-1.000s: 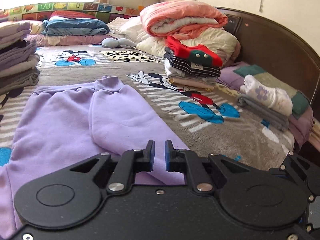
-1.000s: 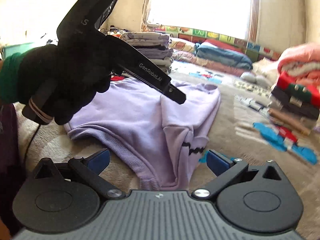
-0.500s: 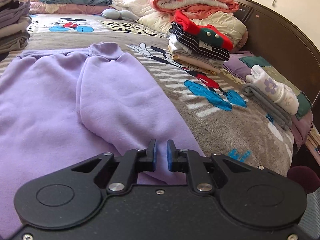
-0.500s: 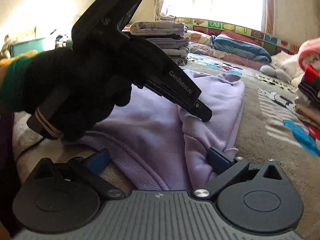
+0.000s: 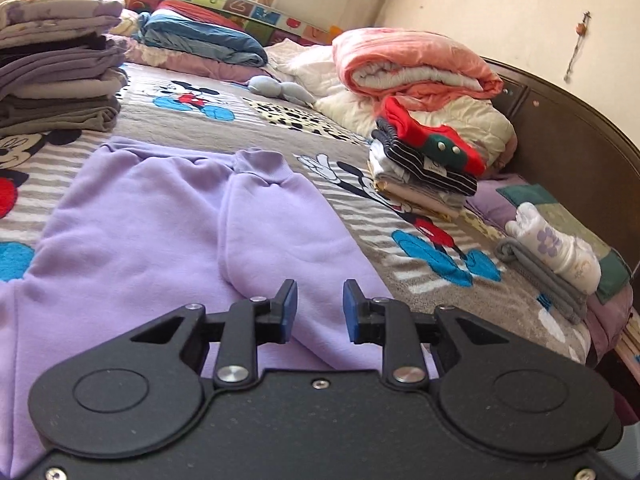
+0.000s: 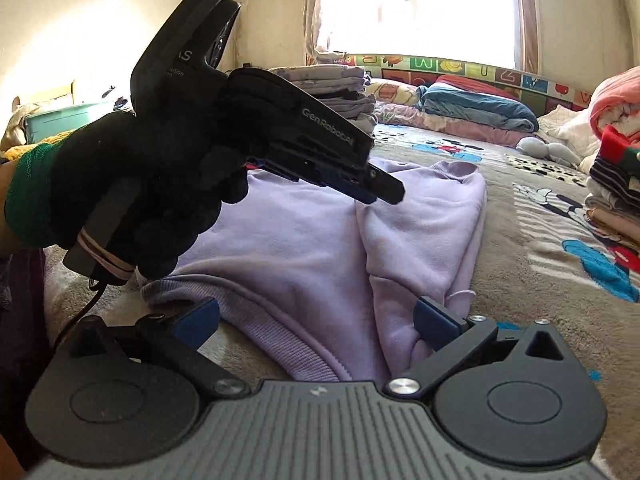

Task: Fold clothes

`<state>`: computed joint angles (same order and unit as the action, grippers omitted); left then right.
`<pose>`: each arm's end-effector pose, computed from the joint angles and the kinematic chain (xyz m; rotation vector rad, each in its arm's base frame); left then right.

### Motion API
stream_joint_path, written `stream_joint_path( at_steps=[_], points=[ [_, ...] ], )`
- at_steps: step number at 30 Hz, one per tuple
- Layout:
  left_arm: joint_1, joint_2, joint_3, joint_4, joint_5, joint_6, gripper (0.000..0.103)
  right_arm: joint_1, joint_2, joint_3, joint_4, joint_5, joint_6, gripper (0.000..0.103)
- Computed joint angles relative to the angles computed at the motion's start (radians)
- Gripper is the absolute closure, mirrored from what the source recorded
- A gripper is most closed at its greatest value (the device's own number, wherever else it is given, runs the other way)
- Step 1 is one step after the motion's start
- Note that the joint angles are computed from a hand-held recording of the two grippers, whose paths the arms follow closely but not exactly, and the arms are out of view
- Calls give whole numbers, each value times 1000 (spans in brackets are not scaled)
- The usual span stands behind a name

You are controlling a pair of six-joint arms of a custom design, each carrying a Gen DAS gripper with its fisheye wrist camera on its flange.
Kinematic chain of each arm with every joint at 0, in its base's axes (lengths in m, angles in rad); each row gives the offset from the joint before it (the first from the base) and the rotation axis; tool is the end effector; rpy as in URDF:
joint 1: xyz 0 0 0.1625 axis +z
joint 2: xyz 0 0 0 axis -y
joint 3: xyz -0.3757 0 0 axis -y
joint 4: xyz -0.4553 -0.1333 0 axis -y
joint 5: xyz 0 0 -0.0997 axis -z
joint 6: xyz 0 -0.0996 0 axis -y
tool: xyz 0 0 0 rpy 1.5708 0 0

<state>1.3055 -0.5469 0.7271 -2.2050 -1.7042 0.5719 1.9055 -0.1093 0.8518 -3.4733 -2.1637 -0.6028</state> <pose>-0.1206 -0.9017 0.2313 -1.2606 -2.7198 0.7148 0.3442 -0.7532 -0.0459 0.5767 -2.0738 1.2843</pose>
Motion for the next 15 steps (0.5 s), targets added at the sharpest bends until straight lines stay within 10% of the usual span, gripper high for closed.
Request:
stream_joint_path(
  at_steps=[7,15],
  points=[
    [6,4,-38,-52,120,-194,53,23,-54,85,17,-6,68,0],
    [29,9,-112,-81,149,-406,52,9,-121,190,42,117,318,0]
  ],
)
